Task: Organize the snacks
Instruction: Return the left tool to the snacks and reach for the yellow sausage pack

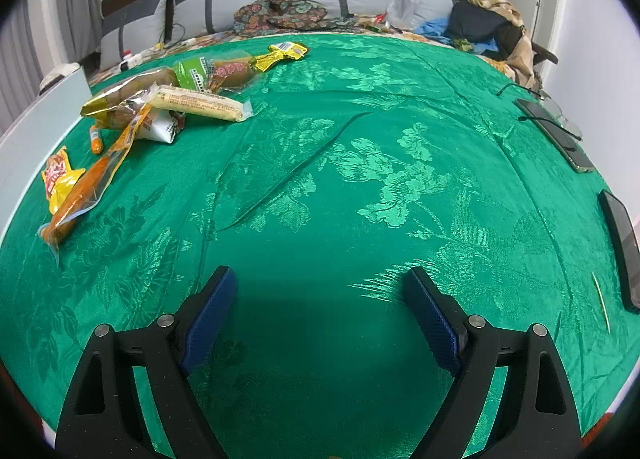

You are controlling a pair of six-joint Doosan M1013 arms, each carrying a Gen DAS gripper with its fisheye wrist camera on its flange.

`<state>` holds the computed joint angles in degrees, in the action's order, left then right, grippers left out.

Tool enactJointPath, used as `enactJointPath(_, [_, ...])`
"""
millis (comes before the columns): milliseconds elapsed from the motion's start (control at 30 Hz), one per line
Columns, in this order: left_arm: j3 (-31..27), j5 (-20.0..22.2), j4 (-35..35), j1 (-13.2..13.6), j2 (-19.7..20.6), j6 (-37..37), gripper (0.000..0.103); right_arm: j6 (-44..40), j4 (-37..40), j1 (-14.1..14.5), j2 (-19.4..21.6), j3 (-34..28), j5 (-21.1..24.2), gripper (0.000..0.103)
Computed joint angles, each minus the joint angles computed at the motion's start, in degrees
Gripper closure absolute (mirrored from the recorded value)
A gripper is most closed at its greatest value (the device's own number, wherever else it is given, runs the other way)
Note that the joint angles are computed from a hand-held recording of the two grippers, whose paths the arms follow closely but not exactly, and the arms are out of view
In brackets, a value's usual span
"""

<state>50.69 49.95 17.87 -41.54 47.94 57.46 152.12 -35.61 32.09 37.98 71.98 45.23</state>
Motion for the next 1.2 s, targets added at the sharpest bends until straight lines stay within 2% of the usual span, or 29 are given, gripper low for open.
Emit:
enactJointPath(67, [-3.39,3.49,-2.02,0.12,2.73,2.3,0.001,0.06,-0.07,0.01,-0.01,0.01,0.04,0.014])
enactJointPath(167, [-6.41,6.64,-4.25,0.52,5.36,1.86,0.001,0.06,-0.06,0.0,-0.02,0.03,0.01,0.014])
enactJointPath(233, [-4.57,3.77,-0.86,0.14,4.78,-0.65,0.0,0.04,-0.05,-0.01,-0.01,0.02,0.01,0.014])
enactJointPath(600, [-0.98,-0.79,1.07,0.31,3.46,-2.85,0.0,0.0,-0.07,-0.02,-0.04,0.06,-0.02,0.014])
enactJointPath(1000, [0.49,-1.62,0.99,0.26,2.59,-2.7,0.0,0.03,-0.12,-0.01,-0.05,0.09,-0.02,0.014])
enactJointPath(1033, [0.34,-1.3,0.51,0.32,2.62,-2.25,0.0,0.02,-0.12,0.0,-0.04,0.07,-0.01,0.014])
enactJointPath(1133, [-3.41,4.06,-3.47,0.87,4.0,0.58,0.0,0.02,-0.12,0.0,-0.04,0.07,-0.02,0.014])
enactJointPath(1200, [-5.62,6.16,-7.03,1.66,4.77,0.79,0.0,0.03,-0.14,0.0,-0.05,0.09,-0.01,0.014])
